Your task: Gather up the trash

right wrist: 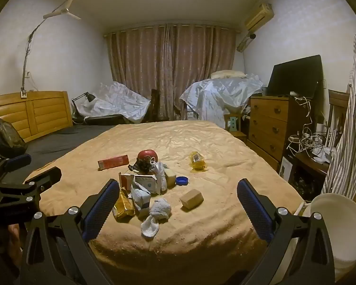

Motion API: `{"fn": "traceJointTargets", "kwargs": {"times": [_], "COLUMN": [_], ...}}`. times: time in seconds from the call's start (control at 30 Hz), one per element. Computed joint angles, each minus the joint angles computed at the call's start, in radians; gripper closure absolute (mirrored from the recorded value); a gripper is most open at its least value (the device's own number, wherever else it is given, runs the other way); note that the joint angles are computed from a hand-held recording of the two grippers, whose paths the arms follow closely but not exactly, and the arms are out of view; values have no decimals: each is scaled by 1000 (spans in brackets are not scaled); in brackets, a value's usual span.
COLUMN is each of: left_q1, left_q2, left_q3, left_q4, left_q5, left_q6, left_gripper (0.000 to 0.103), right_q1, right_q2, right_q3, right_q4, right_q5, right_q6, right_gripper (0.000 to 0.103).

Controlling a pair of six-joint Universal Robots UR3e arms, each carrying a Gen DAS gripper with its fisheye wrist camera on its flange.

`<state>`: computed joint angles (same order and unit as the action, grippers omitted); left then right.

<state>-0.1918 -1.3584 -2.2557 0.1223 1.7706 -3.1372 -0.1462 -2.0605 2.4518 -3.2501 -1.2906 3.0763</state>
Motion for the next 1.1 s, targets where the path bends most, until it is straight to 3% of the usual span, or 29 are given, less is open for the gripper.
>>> {"fn": "traceJointTargets", "kwargs": {"times": [0.37,0.83,1.1], "left_q1": [0,-5,-5], "left_q2": [11,-1,-1], "left_q3": [-3,5,4], "left_q4": [-13,-14,-15], "left_q5": [-1,4,4], "left_q6": [-3,-8,-8], "left_gripper": [5,5,5], "right_q1": [25,-41,-33], "right_q2": [9,-34,-24], "right_q3": [15,29,14], "right_q4": [-15,39,51], "right_q5": [-21,48,37], "right_q6": [9,-8,-4], "right_gripper": [4,4,4]}}
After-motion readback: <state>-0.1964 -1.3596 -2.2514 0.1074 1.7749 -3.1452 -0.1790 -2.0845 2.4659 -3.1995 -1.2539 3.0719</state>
